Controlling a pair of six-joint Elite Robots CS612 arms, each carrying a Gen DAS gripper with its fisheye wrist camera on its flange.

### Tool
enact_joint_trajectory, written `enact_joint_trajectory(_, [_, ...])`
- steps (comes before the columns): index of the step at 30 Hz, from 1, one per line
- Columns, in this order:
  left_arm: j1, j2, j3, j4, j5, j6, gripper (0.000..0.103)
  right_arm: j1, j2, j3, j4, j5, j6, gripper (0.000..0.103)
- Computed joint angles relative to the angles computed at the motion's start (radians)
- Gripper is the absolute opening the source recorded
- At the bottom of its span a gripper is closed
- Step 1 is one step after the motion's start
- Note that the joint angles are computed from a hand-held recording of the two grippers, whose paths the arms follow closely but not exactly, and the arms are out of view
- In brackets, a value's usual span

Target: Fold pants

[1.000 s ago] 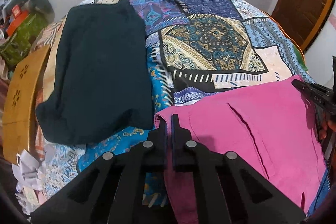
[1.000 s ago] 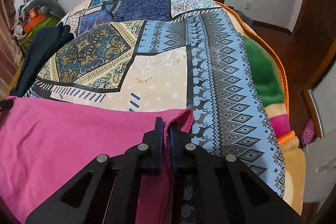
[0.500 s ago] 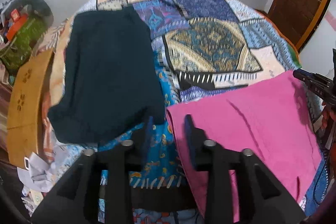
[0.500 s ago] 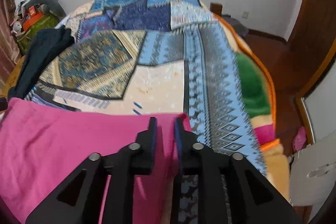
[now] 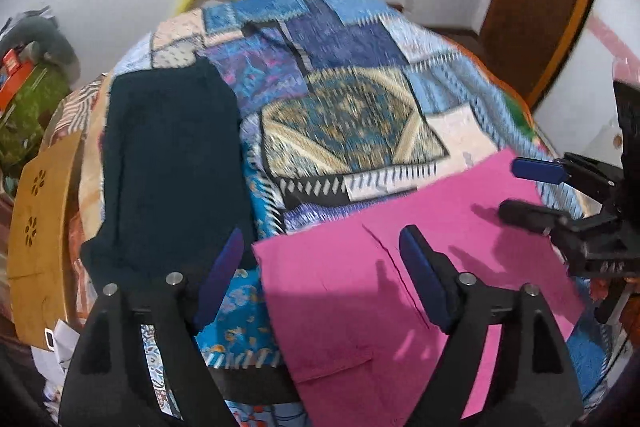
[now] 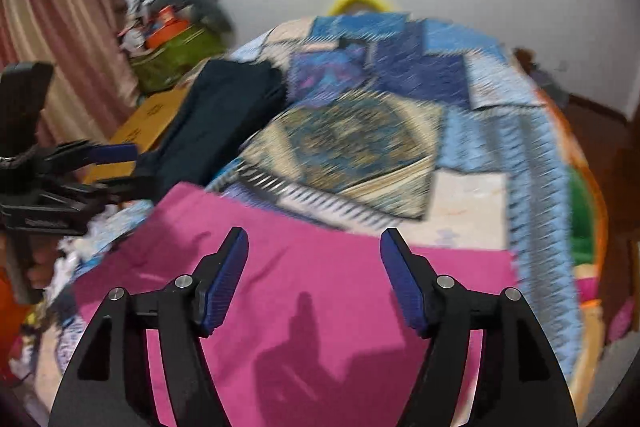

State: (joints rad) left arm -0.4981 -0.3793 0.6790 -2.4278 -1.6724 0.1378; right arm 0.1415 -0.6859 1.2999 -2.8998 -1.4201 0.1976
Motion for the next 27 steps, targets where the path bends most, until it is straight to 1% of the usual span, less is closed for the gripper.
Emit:
enact_joint_trajectory(5, [-0.015,0.024,-0.033,0.129,0.049,0.073,0.08,0.011,0.031,-0.045,0.115,0.077,-0.014,0.065])
enact_joint_trajectory(7, [-0.018,0.031,-0.041,0.166,0.073,0.096,0.08,0.011,0.044,-0.066,0.187,0.114,-0.015,0.065])
enact_joint_trajectory(9, [-0.018,0.038,-0.045,0.193,0.087,0.108,0.081,0.01,0.049,-0.074,0.258,0.142,-0.022,0.065])
enact_joint_trajectory(11, [-0.014,0.034,-0.032,0.188,0.078,0.112,0.086,0.009,0.053,-0.077,0.308,0.159,-0.027,0.065])
enact_joint_trajectory(14, [-0.006,0.025,-0.014,0.182,0.054,0.107,0.088,0.009,0.042,-0.043,0.276,0.156,-0.031,0.067])
enact_joint_trajectory(17, [-0.002,0.006,0.024,0.15,0.049,0.108,0.088,0.006,0.02,-0.001,0.258,0.156,-0.024,0.067])
enact_joint_trajectory(23, [0.003,-0.05,0.135,0.056,0.054,0.097,0.088,0.004,-0.032,0.099,0.191,0.109,0.001,0.068])
enact_joint_trajectory(27, [0.009,-0.082,0.191,0.021,0.049,0.091,0.088,0.001,-0.061,0.154,0.154,0.065,0.028,0.069])
